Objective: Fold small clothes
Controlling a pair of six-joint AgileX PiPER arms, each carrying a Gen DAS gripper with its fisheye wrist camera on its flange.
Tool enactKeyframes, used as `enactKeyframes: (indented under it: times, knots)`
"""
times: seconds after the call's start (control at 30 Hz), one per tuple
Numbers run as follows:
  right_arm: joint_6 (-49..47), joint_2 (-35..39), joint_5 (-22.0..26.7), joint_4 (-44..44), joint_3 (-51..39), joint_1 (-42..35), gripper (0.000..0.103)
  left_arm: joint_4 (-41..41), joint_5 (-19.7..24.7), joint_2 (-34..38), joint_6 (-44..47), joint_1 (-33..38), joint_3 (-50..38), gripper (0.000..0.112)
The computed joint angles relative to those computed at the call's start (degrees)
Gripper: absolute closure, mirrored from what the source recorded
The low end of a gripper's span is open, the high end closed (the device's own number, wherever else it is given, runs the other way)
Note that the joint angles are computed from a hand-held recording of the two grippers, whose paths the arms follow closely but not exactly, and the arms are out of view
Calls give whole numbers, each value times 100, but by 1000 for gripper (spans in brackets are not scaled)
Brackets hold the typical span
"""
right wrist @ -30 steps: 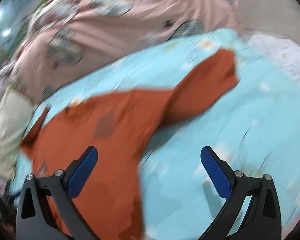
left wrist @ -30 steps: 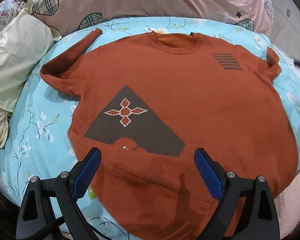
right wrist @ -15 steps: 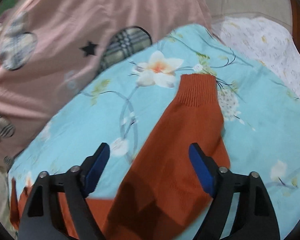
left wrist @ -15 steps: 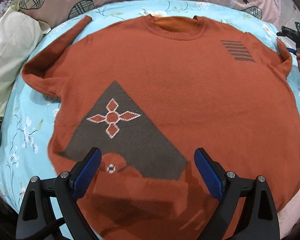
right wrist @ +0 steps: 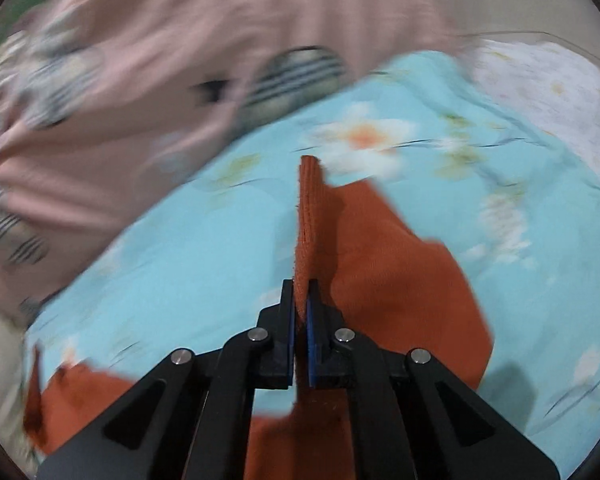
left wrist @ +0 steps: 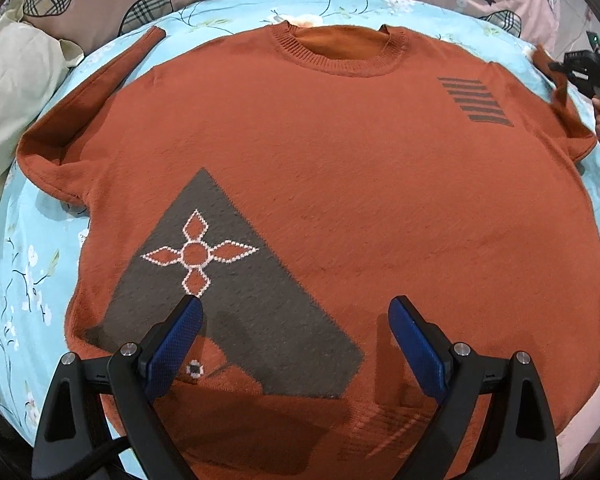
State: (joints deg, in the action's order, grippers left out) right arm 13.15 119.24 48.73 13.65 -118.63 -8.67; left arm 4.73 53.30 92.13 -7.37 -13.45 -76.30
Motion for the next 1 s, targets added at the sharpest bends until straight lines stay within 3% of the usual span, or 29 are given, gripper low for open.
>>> enactKeyframes:
  times: [0.13, 0.27, 0.47, 0.6, 0.7, 0.73, 0.8, 1.0]
  knots:
    - [-758, -612, -393, 1059, 867, 684, 98, -139, -121, -163, 117, 120, 66, 18]
    - [-1231, -605, -488, 1710, 960, 1608, 98, -404, -283, -323, 335, 403, 150, 18]
    - [-1288, 197, -202, 1909, 70, 2900, 98, -1233, -390, -341, 998, 1086, 120, 18]
    - [-1048, 760, 21, 1475, -560, 3548, 97, -1806, -359, -173, 1495, 1425, -44, 18]
    - [-1040, 1119, 411, 1511, -959, 3684, 88, -2455, -258, 171, 1982, 1634, -364, 18]
    - [-1010, 1188, 549, 1527, -1023, 3698, 75, -2584, -232, 319, 2061, 1655, -506, 18]
    - [-1256, 967, 352, 1773, -489, 3703, 65, -2746, -181, 630, 2113, 1628, -820, 18]
    - [-1636, -355, -719, 2162, 1664, 3548, 64, -3340, 504, 2160, 2189, 1497, -2579, 18]
